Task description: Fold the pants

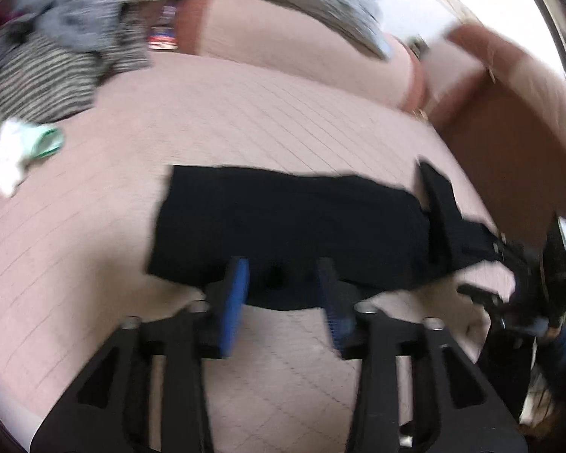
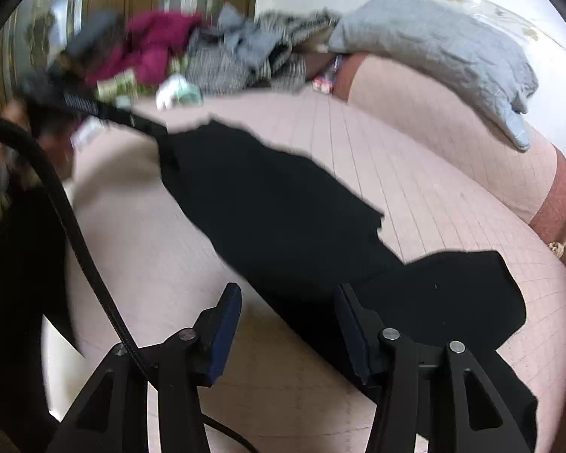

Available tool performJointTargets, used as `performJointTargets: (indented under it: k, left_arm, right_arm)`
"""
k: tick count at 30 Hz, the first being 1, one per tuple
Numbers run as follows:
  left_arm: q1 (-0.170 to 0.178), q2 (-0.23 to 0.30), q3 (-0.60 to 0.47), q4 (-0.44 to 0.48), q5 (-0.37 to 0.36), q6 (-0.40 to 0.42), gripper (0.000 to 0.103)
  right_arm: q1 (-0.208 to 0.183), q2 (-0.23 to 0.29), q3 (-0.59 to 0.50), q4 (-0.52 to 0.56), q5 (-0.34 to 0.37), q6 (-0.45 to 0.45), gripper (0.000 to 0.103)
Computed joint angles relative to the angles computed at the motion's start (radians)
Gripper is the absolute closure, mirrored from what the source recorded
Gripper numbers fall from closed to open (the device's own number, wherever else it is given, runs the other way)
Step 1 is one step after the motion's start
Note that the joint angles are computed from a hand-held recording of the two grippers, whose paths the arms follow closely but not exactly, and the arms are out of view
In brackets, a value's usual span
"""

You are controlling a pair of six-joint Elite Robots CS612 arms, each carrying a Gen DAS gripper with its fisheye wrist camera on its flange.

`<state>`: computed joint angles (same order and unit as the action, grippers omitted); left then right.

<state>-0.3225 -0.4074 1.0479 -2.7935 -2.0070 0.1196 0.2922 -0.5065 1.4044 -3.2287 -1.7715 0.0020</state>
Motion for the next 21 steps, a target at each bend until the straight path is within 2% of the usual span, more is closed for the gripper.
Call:
performJointTargets:
  k: [1, 5, 8, 10, 11, 12, 13, 14, 15, 17, 18, 19, 21]
  left_arm:
    - [0.006, 0.003, -0.001, -0.027, 0.002, -0.043, 0.045]
    - [0.014, 0.043, -0.074, -0.022, 0.061, -0.171, 0.044]
    - [0.003, 0.072, -0.131, 0.062, 0.113, -0.17, 0.044]
    - [0.002, 0.092, -0.162, 0.117, 0.082, -0.151, 0.044]
    - [0.001, 0.099, -0.175, 0.127, 0.077, -0.142, 0.049]
    - [-0.004, 0.103, -0.18, 0.124, 0.089, -0.132, 0.058]
    - [-0.007, 0.103, -0.182, 0.123, 0.103, -0.115, 0.082]
    - [-0.009, 0.101, -0.181, 0.115, 0.117, -0.104, 0.086]
    - [-0.01, 0.096, -0.17, 0.084, 0.135, -0.103, 0.086]
    - [-0.009, 0.088, -0.151, 0.031, 0.167, -0.099, 0.087]
    - [-0.008, 0.089, -0.15, 0.018, 0.186, -0.098, 0.087]
    - [-0.007, 0.093, -0.152, 0.012, 0.211, -0.096, 0.087]
    - [-0.006, 0.103, -0.171, 0.049, 0.236, -0.103, 0.087]
  right_arm:
    - [-0.002, 0.002, -0.006, -0.007, 0.011, 0.006, 0.054]
    - [0.007, 0.048, -0.095, -0.036, 0.072, 0.056, 0.054]
    - [0.017, 0.108, -0.205, 0.006, 0.104, 0.071, 0.054]
    - [0.023, 0.149, -0.281, 0.042, 0.117, 0.051, 0.056]
    - [0.027, 0.171, -0.321, 0.064, 0.114, 0.034, 0.064]
    - [0.028, 0.185, -0.352, 0.095, 0.107, 0.016, 0.091]
    - [0.03, 0.2, -0.389, 0.147, 0.085, 0.004, 0.099]
    - [0.031, 0.211, -0.419, 0.199, 0.071, 0.019, 0.099]
    - [0.026, 0.212, -0.426, 0.209, 0.088, 0.051, 0.099]
    - [0.018, 0.202, -0.405, 0.155, 0.141, 0.116, 0.099]
    - [0.019, 0.2, -0.396, 0.119, 0.143, 0.132, 0.099]
    - [0.02, 0.205, -0.398, 0.105, 0.138, 0.148, 0.099]
    - [0.021, 0.225, -0.426, 0.15, 0.138, 0.176, 0.097]
